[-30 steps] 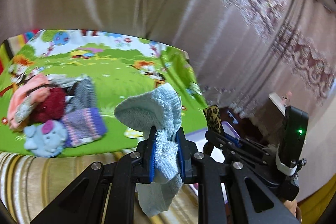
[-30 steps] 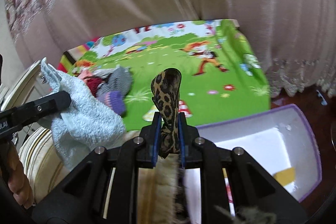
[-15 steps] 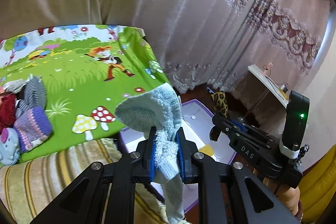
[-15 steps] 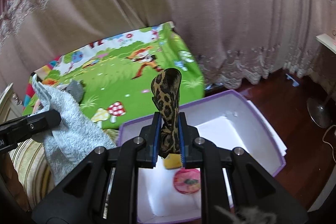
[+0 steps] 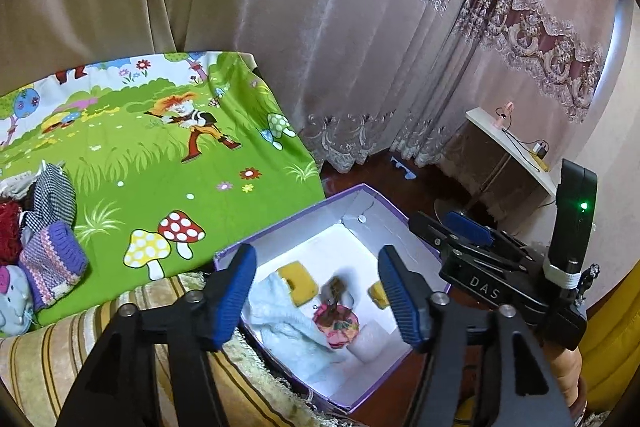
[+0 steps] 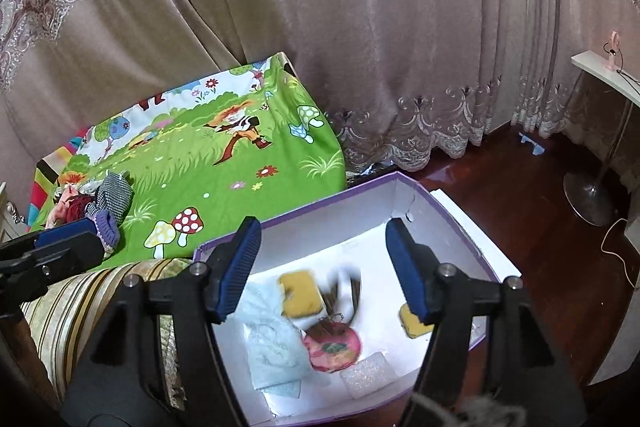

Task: Organize soft objects
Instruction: 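Carry the towel and leopard cloth over the white box and open both tools, then move both open tools back over the pile on the mat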

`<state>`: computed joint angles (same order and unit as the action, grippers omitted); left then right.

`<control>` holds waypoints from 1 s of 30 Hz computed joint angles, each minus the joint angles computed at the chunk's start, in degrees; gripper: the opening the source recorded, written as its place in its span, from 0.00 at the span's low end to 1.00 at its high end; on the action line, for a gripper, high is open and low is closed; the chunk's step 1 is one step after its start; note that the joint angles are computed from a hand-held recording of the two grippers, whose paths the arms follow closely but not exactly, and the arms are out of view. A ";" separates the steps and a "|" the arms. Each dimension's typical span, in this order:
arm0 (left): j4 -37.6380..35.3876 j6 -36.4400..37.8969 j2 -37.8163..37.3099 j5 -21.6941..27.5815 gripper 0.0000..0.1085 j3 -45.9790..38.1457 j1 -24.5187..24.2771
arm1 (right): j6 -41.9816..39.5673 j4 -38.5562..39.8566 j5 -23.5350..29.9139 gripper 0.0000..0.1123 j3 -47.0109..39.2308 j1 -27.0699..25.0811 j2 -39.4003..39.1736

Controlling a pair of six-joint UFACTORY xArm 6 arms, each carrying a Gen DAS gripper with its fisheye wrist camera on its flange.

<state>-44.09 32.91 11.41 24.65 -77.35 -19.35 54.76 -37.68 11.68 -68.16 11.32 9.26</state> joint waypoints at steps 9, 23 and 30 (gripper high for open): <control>1.69 0.38 -3.14 -8.97 0.78 4.03 -0.18 | 6.55 -8.43 3.53 0.75 -2.17 1.37 -0.34; -14.78 17.64 -3.35 -17.18 0.80 5.80 2.07 | 15.99 -23.62 13.59 0.91 -8.95 8.17 1.07; -9.46 13.34 -3.94 -22.60 0.80 7.72 5.36 | 13.61 -20.43 8.54 0.91 -12.12 9.27 3.86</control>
